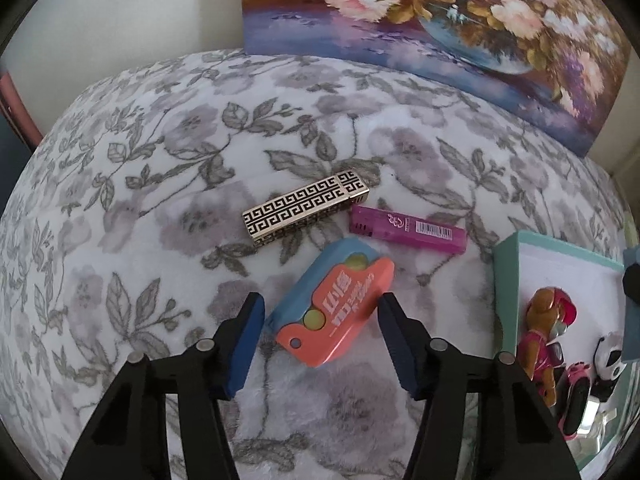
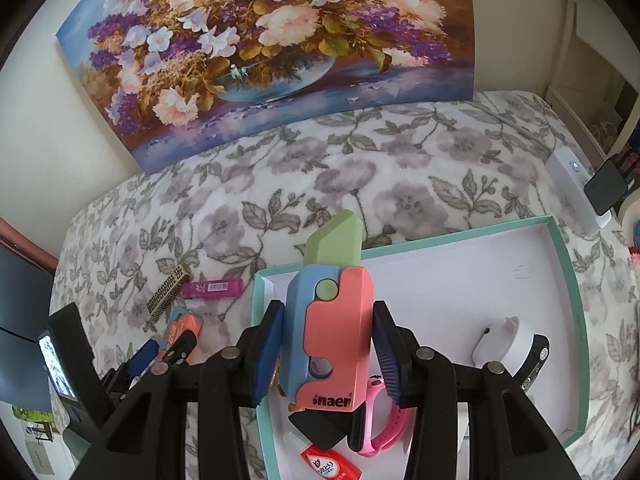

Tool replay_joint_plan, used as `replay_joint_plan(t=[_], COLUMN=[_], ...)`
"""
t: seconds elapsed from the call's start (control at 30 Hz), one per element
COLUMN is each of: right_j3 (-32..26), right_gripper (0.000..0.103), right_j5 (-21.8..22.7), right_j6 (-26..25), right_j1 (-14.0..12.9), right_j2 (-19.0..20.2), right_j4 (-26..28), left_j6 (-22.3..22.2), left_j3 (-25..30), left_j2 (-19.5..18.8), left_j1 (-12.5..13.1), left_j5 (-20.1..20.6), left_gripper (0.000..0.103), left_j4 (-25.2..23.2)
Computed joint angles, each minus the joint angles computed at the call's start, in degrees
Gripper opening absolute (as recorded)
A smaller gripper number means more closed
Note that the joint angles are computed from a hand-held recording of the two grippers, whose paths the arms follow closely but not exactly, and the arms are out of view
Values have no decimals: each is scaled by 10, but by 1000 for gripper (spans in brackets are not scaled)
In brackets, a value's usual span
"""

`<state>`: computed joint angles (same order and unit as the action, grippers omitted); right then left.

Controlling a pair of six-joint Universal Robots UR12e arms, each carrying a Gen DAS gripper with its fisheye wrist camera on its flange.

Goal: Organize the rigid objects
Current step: 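Grasp the orange-blue toy knife with the left tool while the right tool holds its knife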

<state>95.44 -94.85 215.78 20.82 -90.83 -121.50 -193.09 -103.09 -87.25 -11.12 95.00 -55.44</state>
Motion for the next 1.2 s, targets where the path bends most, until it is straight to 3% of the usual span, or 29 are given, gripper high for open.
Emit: replay_joint_plan(t=[0.1,0.13,0.17,0.23,0.5,0.53,0.63,0.67,1.2], right_j3=[1,1,1,3,6,7,6,7,-2], right_gripper=[47,47,47,47,47,47,47,47,47], right_j5=[0,-1,-1,1,3,4,5,6,10], right_j6=[-1,0,0,0,6,7,6,7,-7], right_j1=[-1,-1,-1,-3,-5,-5,-6,-6,-1], right_j2=[-1,-2,-2,-4,-8,-8,-8,-7,2], right_j4=[0,0,0,-2,-1,-1,3,5,19], left_j6=[-2,-2,-1,7,3,-2,-14,-15,12], left_j3=[-1,-1,2,12,8,8,6,5,-2], left_j2=[5,7,8,6,6,6,7,6,-13], left_j1=[5,7,5,-1,8,10,13,13,3], left_j5=[-12,-18,-13,12,-15,-21,-22,-20,16], left_gripper=[42,16,3,3,5,10,41,45,49], left_j4=[3,10,10,-3,-1,-3,-2,1,15])
